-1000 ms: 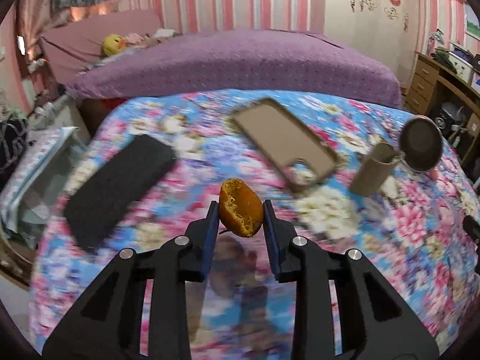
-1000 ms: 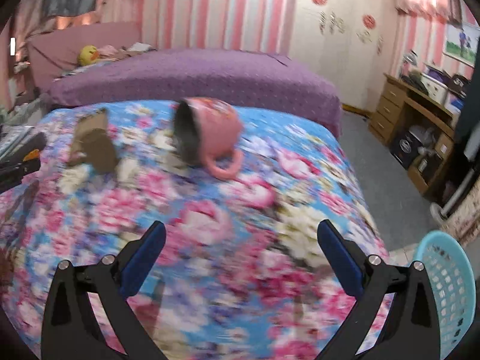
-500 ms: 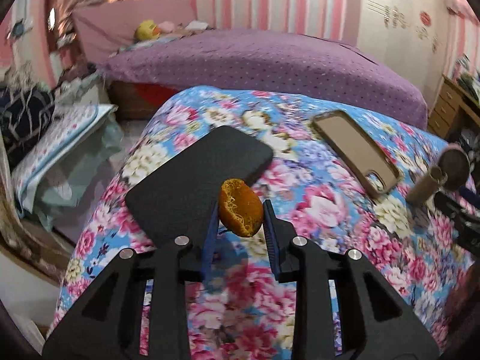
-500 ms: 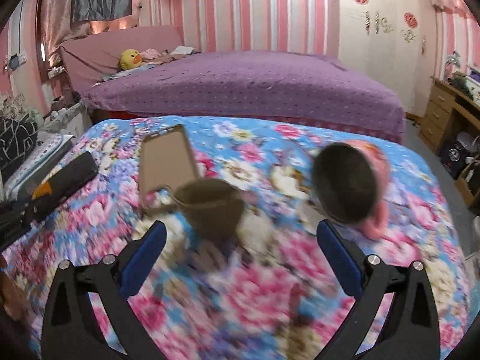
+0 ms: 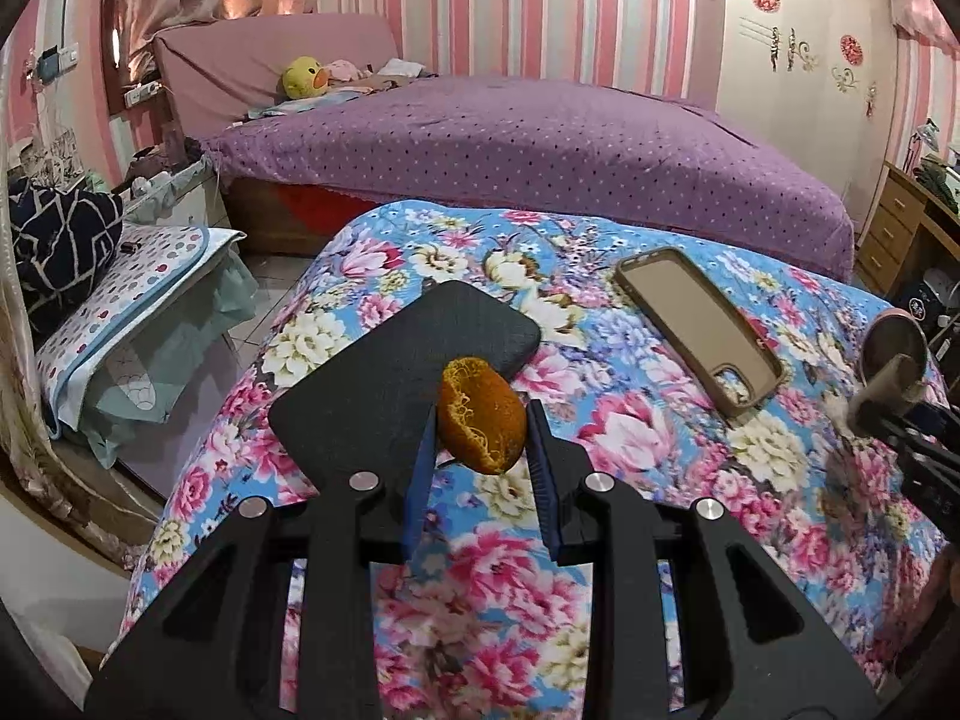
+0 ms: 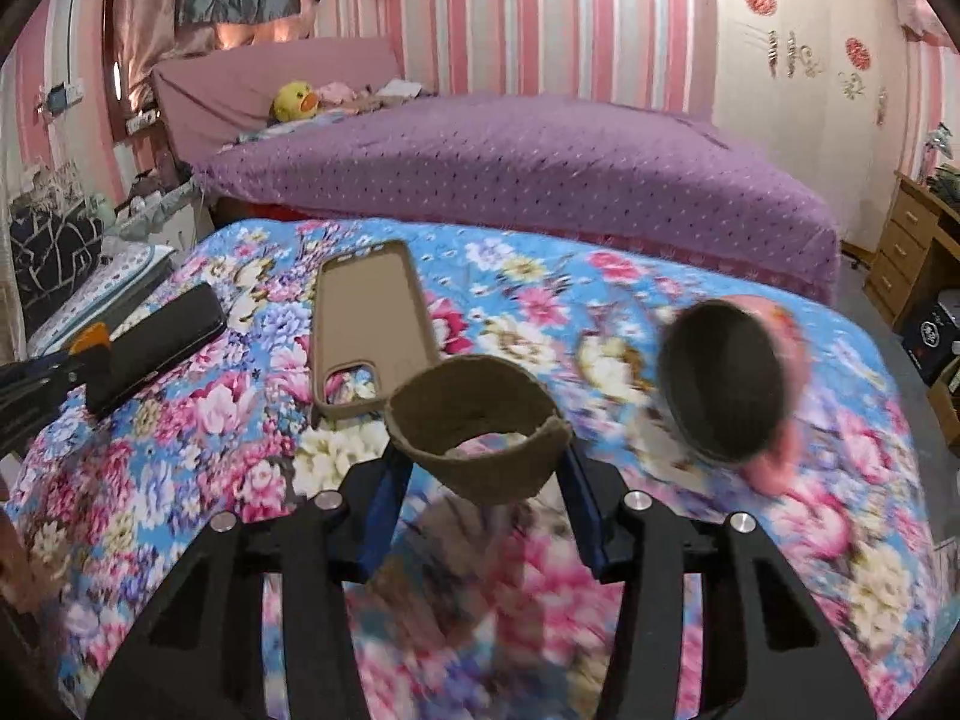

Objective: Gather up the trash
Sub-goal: 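Carry the orange peel and tan paper cup over the blue basket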

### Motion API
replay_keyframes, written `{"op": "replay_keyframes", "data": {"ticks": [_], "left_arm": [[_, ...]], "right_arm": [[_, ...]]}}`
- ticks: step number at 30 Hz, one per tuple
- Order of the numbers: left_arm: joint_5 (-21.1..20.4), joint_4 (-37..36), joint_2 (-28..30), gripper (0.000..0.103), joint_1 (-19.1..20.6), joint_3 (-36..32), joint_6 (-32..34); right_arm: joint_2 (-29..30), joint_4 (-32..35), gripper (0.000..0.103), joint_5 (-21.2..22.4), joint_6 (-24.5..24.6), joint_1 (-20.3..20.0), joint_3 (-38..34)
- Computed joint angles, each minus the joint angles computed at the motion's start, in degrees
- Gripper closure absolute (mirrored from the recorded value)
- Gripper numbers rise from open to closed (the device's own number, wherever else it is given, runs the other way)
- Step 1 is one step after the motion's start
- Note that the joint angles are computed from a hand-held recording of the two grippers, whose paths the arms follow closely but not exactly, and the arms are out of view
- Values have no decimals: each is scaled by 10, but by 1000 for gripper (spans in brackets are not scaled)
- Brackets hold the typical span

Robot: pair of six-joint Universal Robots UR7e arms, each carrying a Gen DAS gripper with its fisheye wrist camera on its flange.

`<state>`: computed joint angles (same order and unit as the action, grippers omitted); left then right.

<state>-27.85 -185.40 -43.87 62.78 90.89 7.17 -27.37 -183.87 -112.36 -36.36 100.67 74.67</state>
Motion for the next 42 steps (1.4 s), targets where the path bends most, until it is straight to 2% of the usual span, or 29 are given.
{"op": "replay_keyframes", "data": {"ticks": [9, 13, 16, 20, 24, 30, 34, 38, 42], "left_arm": [[-39, 33, 18, 75, -31, 10, -38], [-87, 64, 21, 75, -43, 21, -80], [-77, 56, 36, 75, -56, 23, -77], [-59, 32, 56, 75, -74, 27, -73], [-37, -14, 82, 75, -94, 26, -42], [-18, -36, 132, 75, -126, -8, -24], [-39, -4, 174, 75, -148, -53, -45], [-66, 15, 225, 75, -172, -104, -42], [-109, 68, 277, 75, -193, -166, -63]], "right_arm": [[-132, -117, 55, -14, -41, -27, 172], [-181, -156, 55, -10, -37, -51, 232], [-210, -165, 55, 7, -28, -73, 261], [-231, -156, 55, 29, -15, -97, 270], [-244, -163, 55, 39, -27, -107, 277], [-293, -156, 55, 49, -45, -139, 293], [-334, -157, 55, 63, -35, -169, 308], [-362, -178, 55, 44, -55, -197, 319], [-389, -179, 55, 39, -59, -227, 326]]}}
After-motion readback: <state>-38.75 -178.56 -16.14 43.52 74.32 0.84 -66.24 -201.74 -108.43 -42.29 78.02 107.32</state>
